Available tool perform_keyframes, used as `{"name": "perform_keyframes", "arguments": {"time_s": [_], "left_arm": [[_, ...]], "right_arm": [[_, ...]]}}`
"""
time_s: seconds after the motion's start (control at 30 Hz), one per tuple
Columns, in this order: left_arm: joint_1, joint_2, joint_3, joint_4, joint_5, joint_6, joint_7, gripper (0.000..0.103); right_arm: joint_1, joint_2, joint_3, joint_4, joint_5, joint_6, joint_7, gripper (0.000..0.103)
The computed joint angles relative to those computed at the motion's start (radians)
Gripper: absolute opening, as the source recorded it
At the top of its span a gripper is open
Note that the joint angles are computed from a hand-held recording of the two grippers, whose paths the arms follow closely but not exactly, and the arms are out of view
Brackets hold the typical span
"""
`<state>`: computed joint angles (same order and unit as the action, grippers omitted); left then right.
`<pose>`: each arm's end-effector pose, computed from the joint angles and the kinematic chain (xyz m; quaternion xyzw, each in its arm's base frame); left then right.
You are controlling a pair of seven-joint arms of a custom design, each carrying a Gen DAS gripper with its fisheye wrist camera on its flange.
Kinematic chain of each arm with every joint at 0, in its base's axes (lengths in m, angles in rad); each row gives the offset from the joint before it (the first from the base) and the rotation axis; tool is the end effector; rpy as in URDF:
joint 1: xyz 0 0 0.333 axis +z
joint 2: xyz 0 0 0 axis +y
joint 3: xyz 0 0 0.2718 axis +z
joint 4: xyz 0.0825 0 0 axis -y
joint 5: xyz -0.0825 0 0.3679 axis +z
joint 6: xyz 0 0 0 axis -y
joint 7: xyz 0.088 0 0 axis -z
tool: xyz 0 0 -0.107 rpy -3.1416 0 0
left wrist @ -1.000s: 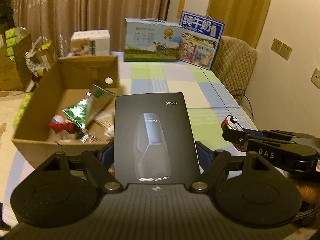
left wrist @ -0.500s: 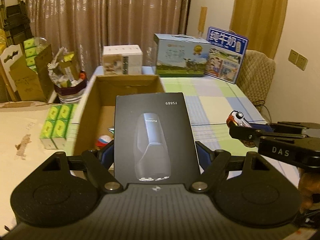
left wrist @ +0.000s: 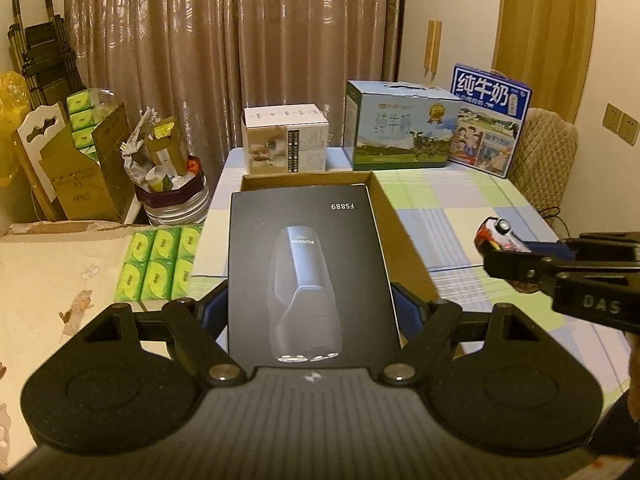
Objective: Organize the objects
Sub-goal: 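Lift and carry the Flyco box and toy car over the cardboard box, then lower the Flyco box into the cardboard box and open the left gripper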
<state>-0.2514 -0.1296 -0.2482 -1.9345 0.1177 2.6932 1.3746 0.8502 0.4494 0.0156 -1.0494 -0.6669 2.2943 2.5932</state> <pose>0.4890 -0.2799 0.6062 -0.4992 0.7518 -0.3607 0.2355 0.4606 0.5155 0.6433 -0.6448 0.5963 -0.2457 0.4101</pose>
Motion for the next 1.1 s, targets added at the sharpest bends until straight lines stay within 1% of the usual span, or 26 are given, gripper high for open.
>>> {"name": "perform_keyframes", "arguments": {"time_s": [0.17,0.27,0.53,0.73,0.97,1.03,1.1], "left_arm": [[0.005,0.065,0.009,0.071,0.0,-0.025,0.031,0.078],[0.005,0.1,0.011,0.106,0.003,-0.037,0.042,0.078],[0.0,0.152,0.015,0.153,-0.01,-0.061,0.07,0.078],[-0.003,0.171,0.018,0.17,0.002,-0.07,0.064,0.078],[-0.004,0.194,0.02,0.189,0.002,-0.072,0.068,0.079],[-0.005,0.205,0.019,0.199,0.001,-0.072,0.071,0.079],[-0.005,0.222,0.02,0.214,-0.007,-0.072,0.07,0.082]], "right_arm": [[-0.007,0.103,-0.008,0.144,0.061,-0.035,-0.058,0.019],[-0.003,0.142,-0.024,0.192,0.097,-0.043,-0.075,0.019],[-0.004,0.17,-0.046,0.208,0.153,-0.035,-0.091,0.019],[-0.002,0.205,-0.059,0.257,0.168,-0.041,-0.106,0.019],[-0.001,0.224,-0.072,0.283,0.183,-0.046,-0.111,0.019],[-0.001,0.236,-0.074,0.3,0.189,-0.053,-0.114,0.019],[-0.002,0.236,-0.075,0.297,0.194,-0.052,-0.113,0.019]]}}
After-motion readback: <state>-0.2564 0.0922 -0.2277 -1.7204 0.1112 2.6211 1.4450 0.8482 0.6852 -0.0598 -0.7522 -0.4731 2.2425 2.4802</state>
